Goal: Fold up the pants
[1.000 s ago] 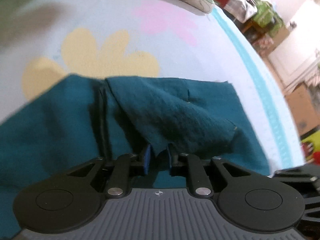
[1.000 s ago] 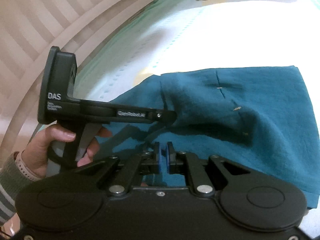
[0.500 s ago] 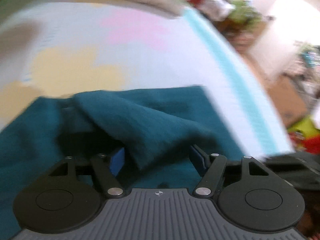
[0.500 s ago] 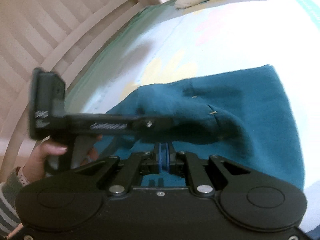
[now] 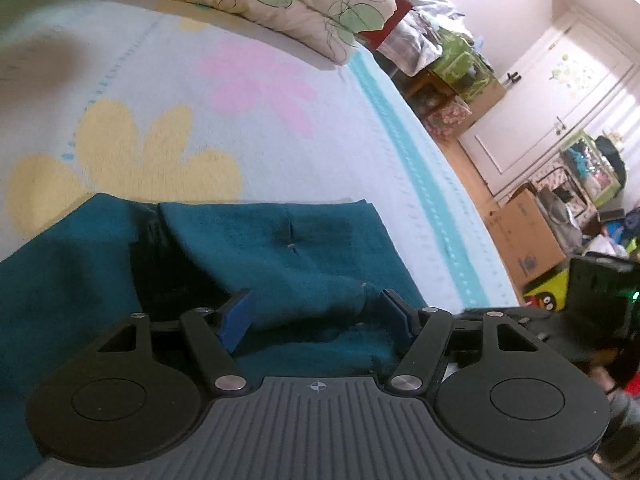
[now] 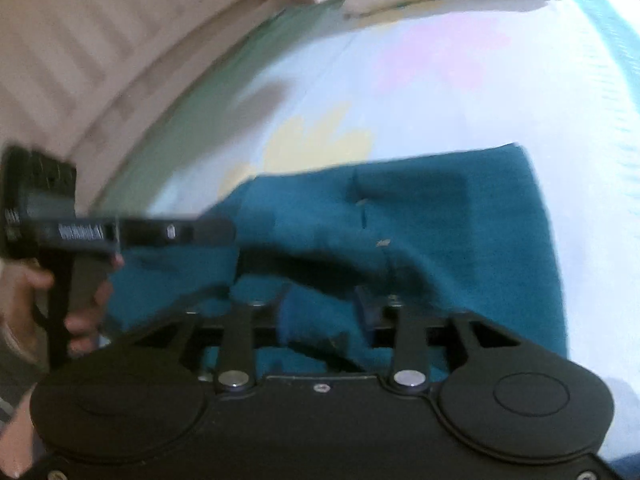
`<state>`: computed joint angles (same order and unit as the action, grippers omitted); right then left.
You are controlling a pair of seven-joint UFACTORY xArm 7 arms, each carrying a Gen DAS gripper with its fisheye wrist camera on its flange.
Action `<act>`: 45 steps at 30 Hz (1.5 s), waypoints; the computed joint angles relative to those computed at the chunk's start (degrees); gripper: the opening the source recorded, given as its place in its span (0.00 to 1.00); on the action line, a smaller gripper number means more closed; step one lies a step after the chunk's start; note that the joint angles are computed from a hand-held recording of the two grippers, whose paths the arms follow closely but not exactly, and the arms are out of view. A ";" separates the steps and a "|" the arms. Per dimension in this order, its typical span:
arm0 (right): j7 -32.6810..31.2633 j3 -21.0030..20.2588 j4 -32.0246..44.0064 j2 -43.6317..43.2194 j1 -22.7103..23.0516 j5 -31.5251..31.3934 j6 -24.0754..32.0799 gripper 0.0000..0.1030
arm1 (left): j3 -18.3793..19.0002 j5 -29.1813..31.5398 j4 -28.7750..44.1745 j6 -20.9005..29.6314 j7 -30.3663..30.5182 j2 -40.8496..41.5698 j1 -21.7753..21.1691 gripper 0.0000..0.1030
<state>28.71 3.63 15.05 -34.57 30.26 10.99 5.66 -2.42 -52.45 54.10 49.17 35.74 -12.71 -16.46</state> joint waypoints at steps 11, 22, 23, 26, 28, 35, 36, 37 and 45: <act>-15.84 -5.46 6.03 11.03 7.68 6.03 0.40 0.06 | -0.91 0.22 3.82 0.37 -1.47 3.70 0.99 0.65; -22.34 -4.94 3.25 2.99 13.96 7.74 5.68 0.17 | 0.24 7.31 -1.31 3.70 -5.05 -0.40 2.15 0.65; -22.55 -5.14 3.35 2.96 14.77 9.17 5.67 0.17 | 0.22 7.39 -1.56 3.90 -4.92 -0.56 2.01 0.65; -22.75 -4.95 2.86 1.09 15.08 11.90 5.35 0.17 | 0.12 7.43 -1.66 4.30 -5.38 -0.76 1.67 0.65; -20.13 -2.51 1.43 -2.11 12.70 12.04 5.72 0.17 | 0.07 7.38 -1.64 4.92 -6.06 -0.54 1.49 0.65; -8.44 4.06 2.16 -2.30 1.58 6.77 6.15 0.29 | -3.35 22.80 -4.82 5.33 -10.92 -3.35 0.85 0.65; -6.82 4.65 2.59 -1.50 0.57 5.99 6.19 0.29 | -3.21 22.77 -6.24 4.04 -10.55 -4.80 0.35 0.65; -5.56 4.97 2.79 -0.82 -0.02 5.30 5.90 0.29 | -2.91 22.89 -6.54 4.12 -11.11 -5.33 0.04 0.65; 8.59 11.89 2.98 -2.84 -12.64 -4.42 9.09 0.44 | -2.20 23.68 -8.90 -5.06 -19.64 -9.45 0.00 0.65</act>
<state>37.30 15.52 18.03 -37.40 17.62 6.56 14.74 -4.63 -28.78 45.20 44.11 16.10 -22.16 -16.45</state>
